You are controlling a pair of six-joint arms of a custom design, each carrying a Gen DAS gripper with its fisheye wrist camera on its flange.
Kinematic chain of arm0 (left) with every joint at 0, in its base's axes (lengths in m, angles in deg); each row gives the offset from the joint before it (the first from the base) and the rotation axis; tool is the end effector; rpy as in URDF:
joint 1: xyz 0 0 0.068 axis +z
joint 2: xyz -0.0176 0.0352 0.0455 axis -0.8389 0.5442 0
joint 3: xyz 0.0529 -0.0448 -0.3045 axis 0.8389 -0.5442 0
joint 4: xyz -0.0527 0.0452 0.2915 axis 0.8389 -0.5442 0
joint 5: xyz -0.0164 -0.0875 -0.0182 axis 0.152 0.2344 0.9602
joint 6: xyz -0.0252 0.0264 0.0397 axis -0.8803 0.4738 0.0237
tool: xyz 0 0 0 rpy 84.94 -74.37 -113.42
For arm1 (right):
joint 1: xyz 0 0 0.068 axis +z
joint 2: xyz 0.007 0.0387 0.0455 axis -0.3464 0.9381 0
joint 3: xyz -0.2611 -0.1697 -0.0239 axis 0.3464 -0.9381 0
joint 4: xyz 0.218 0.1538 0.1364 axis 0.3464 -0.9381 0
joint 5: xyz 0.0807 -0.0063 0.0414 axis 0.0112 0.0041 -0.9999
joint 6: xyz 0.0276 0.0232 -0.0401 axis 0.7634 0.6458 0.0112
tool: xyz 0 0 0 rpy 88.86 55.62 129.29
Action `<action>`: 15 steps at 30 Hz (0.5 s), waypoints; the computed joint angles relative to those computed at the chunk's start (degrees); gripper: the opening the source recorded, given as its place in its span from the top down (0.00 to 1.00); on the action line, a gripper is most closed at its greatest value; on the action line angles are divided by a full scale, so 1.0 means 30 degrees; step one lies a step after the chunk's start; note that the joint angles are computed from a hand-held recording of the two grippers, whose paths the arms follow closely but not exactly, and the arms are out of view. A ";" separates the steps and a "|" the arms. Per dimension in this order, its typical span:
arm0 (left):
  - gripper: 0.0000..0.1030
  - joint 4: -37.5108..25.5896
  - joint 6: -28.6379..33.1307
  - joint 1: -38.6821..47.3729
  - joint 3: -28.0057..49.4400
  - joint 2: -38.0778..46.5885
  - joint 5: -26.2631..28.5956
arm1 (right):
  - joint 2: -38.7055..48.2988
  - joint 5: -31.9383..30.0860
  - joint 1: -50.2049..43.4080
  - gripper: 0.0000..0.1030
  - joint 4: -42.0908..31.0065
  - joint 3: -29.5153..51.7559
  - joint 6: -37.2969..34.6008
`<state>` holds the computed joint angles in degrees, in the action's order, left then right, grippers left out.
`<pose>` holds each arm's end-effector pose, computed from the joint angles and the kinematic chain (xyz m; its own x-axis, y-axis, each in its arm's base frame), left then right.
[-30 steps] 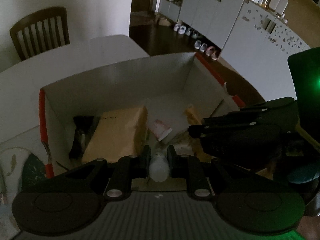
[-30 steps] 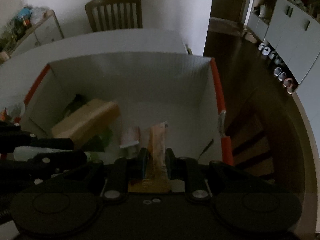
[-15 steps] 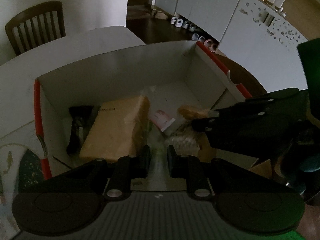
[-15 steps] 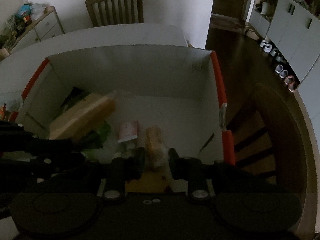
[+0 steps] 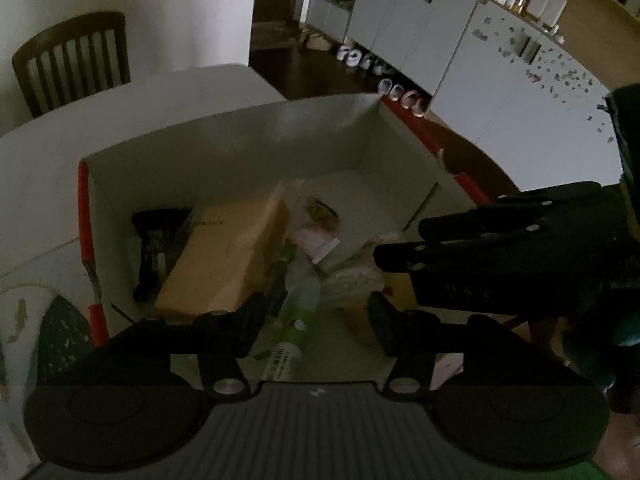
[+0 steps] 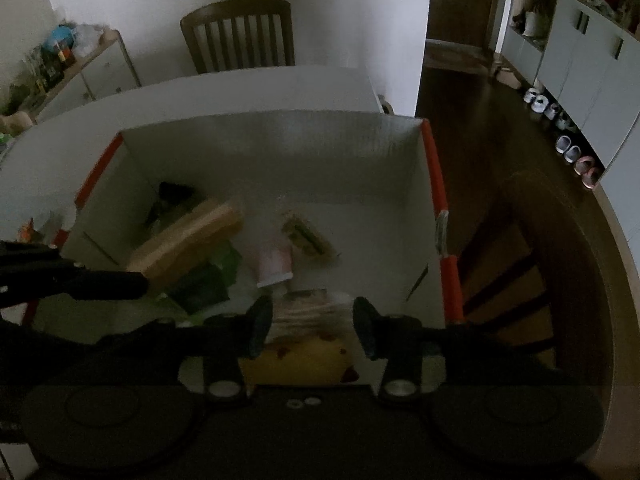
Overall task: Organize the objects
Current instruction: 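Open both tools to release the tube and snack stick into the box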
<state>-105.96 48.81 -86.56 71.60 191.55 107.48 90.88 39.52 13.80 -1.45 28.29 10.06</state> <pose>0.3305 -0.2027 0.1620 -0.5560 0.6271 -0.5455 0.8095 0.5576 -0.1841 0.2458 0.1519 0.1554 -0.8102 0.2518 -0.5293 0.2335 0.9669 0.1025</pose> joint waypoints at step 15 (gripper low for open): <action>0.46 0.0090 0.0947 0.2013 -0.1752 -0.2903 0.2150 | -0.2075 0.1933 0.2036 0.39 -0.1455 0.0474 0.1281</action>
